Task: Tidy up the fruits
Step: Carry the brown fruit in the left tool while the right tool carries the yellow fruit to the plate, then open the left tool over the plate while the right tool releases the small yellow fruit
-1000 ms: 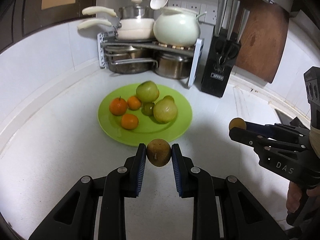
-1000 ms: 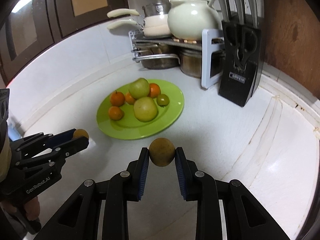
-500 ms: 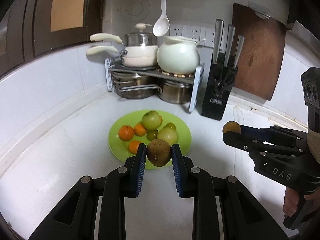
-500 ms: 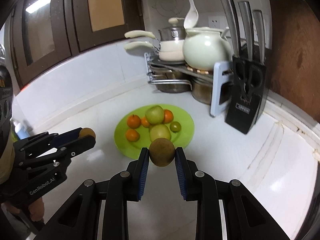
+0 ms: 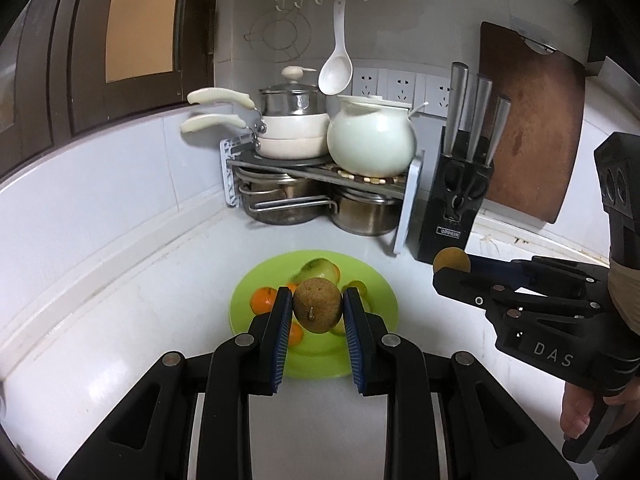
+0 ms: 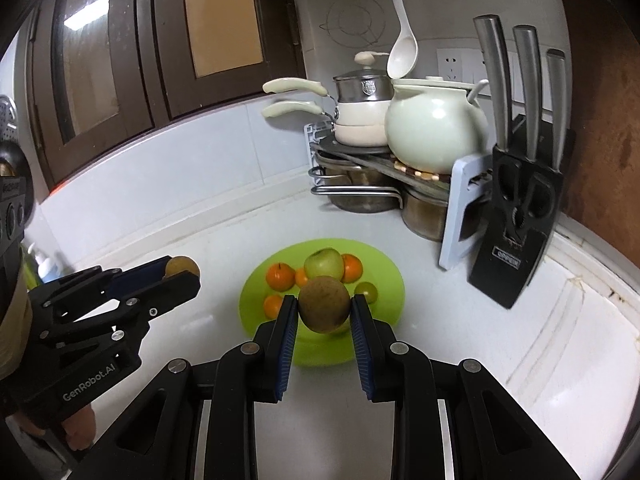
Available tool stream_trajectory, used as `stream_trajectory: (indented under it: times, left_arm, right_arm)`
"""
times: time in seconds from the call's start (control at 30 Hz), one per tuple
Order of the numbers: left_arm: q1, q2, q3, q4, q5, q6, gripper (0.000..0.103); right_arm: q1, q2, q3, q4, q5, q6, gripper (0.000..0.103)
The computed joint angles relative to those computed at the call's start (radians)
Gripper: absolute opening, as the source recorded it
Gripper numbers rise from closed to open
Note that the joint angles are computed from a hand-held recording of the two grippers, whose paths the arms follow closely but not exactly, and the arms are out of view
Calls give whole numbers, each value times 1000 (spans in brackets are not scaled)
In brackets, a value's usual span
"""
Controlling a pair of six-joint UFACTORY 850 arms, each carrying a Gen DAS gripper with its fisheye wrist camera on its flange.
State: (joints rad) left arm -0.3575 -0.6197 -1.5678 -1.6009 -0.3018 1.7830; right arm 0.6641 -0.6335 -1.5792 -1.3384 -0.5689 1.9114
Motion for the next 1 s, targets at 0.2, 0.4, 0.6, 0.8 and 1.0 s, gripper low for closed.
stream_trajectory:
  times: [0.2,0.4,0.6,0.8,1.0]
  left_arm:
    - [-2,-58,-94,185,-2,-193,26]
    - [-6,-131,-210,407,-10,-418,26]
    - [-6,-231,-378,665,-64,-681,26]
    - [-7,-345,-568,865,-136,-890,26]
    - [-4,-496,-818,1037,-261,-1093,26]
  right_arm:
    - [-26,-39,-69,41,23,-86,28]
    - [-57,-90,-149,135,45,-207,28]
    - [-84,-147,-241,230,55,-336,28]
    - [-112,-221,-361,371,60,-511,28]
    - [-136,-292,-467,516,58,-669,28]
